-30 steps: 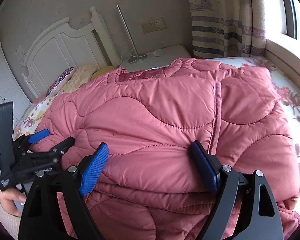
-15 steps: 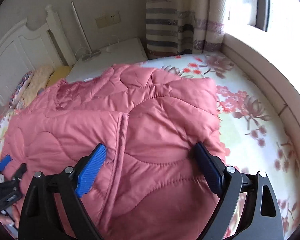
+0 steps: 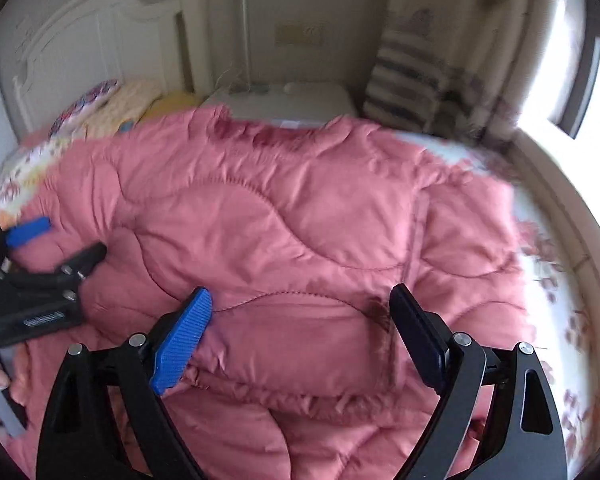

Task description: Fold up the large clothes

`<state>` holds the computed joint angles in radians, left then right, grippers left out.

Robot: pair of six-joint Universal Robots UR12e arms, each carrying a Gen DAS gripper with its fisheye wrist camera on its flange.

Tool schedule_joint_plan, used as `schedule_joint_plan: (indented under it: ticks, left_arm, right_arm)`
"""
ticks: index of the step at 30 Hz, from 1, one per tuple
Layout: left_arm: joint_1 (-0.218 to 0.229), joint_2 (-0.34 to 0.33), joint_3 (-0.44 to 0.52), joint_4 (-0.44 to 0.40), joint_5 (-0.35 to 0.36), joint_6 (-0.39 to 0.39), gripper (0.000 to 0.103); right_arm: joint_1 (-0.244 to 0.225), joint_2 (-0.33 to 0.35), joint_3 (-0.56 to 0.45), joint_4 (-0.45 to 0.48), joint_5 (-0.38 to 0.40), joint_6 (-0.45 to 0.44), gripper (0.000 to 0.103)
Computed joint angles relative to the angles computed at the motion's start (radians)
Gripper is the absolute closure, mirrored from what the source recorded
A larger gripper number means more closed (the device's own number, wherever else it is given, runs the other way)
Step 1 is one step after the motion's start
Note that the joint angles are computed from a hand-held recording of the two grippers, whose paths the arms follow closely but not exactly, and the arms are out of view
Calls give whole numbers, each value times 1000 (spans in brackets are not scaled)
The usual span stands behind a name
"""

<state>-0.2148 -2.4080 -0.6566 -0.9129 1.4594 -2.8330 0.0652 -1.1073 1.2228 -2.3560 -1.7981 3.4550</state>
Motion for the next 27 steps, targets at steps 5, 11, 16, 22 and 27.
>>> schedule_joint_plan:
  ticks: [5,11,16,22,27]
  left_arm:
    - [0,-2,4,-3,1,0,2]
    - [18,60,-80,41,-22,-65,2]
    - [48,177,-248,109,-124,-100,2]
    - [8,195,-321,63,36,63,2]
    - [16,208,-339,89,35,52,2]
  right_arm:
    - [-15,-2,30,1,41,-10,16]
    - [-21,-25,30,21,67,55,16]
    - [-2,-95,114,-78,51,41,16]
    - [39,-93,123,-23,61,-79,16]
    - [43,-66,101,42,77,-102,16]
